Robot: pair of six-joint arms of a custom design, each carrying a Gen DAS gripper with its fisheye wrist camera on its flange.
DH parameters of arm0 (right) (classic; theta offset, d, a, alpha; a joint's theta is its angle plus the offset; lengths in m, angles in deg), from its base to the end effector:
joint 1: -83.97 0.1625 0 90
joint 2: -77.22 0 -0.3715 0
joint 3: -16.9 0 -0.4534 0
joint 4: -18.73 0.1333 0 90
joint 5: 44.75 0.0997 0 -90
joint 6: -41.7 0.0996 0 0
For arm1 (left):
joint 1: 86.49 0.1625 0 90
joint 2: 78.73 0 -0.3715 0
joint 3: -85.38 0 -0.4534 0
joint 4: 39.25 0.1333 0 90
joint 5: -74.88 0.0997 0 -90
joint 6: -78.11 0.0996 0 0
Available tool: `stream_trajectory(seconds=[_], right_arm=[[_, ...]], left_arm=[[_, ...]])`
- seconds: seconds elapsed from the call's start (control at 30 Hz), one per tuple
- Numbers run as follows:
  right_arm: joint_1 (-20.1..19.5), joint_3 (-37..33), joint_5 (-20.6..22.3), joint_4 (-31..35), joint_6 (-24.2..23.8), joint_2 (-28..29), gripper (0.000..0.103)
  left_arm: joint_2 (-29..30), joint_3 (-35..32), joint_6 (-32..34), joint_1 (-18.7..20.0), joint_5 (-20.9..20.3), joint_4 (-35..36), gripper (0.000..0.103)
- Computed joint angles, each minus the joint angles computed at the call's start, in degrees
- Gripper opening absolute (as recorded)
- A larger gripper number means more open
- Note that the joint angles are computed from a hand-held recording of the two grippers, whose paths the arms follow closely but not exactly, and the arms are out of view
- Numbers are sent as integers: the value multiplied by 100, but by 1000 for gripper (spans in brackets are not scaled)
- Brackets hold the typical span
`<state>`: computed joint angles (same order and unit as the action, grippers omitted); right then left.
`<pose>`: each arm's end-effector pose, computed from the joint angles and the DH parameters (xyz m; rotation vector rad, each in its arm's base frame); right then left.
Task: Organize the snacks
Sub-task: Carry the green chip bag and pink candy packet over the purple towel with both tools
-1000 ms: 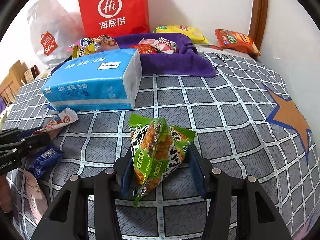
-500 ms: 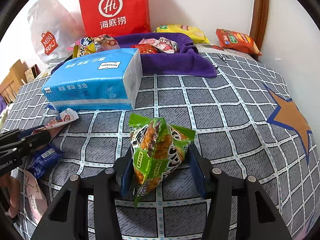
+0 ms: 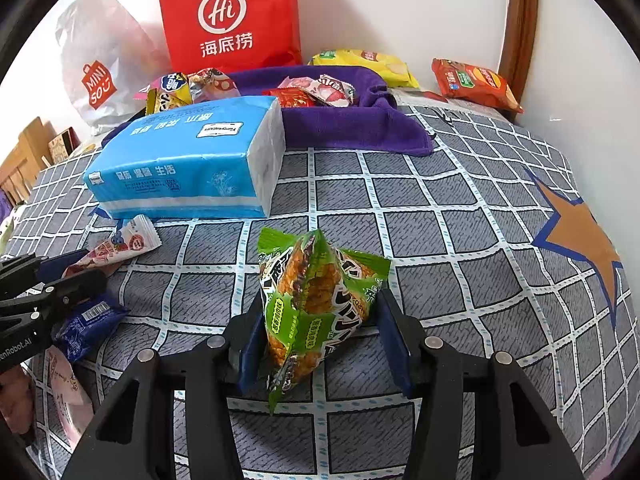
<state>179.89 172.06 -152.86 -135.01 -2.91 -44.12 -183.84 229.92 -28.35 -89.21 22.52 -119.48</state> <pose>0.1345 -0.3048 0.1951 1.0203 -2.4241 0.5238 -0.2677 -0.1816 0.1062 0.0791 2.2662 -0.9238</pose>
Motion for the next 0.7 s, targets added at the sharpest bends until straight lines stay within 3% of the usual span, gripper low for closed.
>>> stream_trajectory(seconds=[0.23,0.47,0.7], right_arm=[[-29,-3,36,20,-2,-11,51],[-107,-7,125,182,86,-203,45],[105,114,173,768,178,-953,45]], left_arm=[[-91,29,-219,-53,-2,102,22],[-321,56,-367,-239,-205,152,19],[-529,-138,-656,-640,-350,494,19]])
